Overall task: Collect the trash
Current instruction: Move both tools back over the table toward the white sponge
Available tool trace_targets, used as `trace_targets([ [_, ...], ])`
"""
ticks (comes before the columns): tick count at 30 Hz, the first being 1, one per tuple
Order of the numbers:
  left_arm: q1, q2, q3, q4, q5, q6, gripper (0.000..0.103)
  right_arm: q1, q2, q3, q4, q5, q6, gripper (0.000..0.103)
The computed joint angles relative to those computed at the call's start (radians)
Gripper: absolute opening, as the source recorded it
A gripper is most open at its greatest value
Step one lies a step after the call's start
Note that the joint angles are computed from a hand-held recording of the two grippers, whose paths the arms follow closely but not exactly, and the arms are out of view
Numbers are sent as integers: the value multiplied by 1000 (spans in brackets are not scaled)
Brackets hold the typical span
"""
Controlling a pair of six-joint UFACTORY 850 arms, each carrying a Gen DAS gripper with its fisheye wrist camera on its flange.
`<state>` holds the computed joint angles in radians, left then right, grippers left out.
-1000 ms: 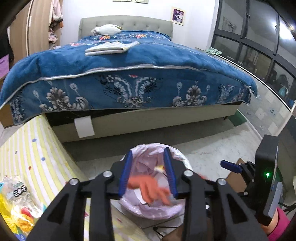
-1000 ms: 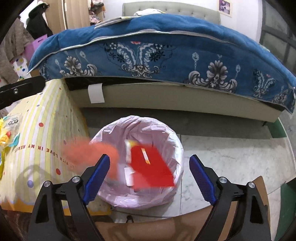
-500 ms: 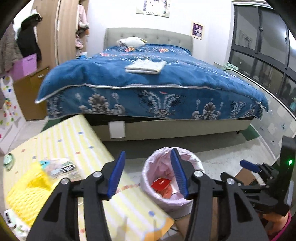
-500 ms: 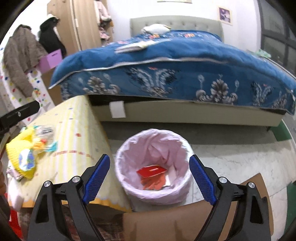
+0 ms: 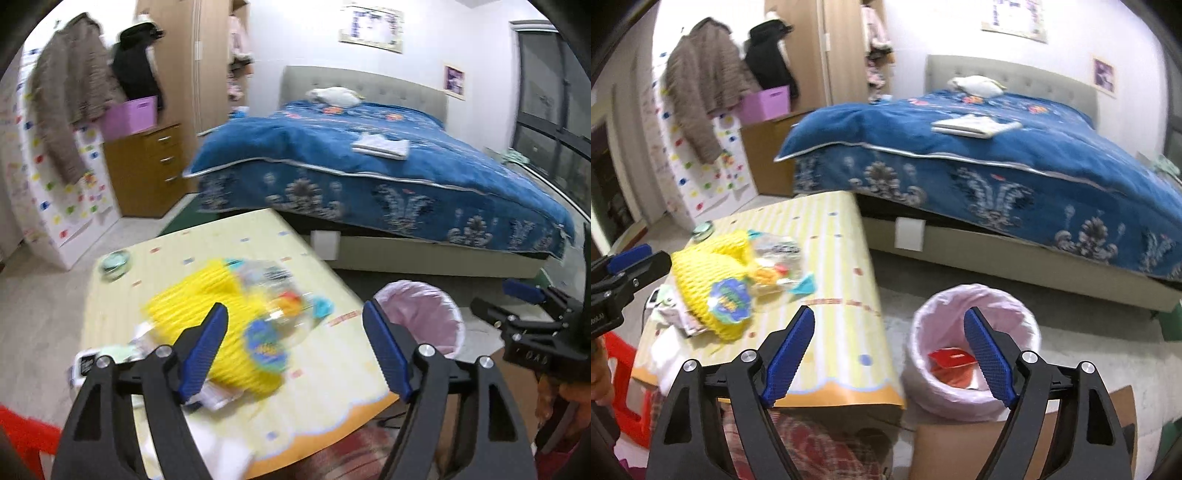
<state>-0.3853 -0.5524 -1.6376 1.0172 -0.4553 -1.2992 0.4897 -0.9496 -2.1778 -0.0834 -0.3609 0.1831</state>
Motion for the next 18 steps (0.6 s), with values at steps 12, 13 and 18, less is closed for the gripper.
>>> trace_targets([
  [12,60,195,349,42,-47,-267,76,70,-69,-114,118,-74,-201,82],
  [13,62,197,359,34,-41,-268,76,73,-71,-114,119,-76,-202,82],
  [18,61,212,417,-47,19,-216,76,79,-76,-121,127,-87,-217,82],
])
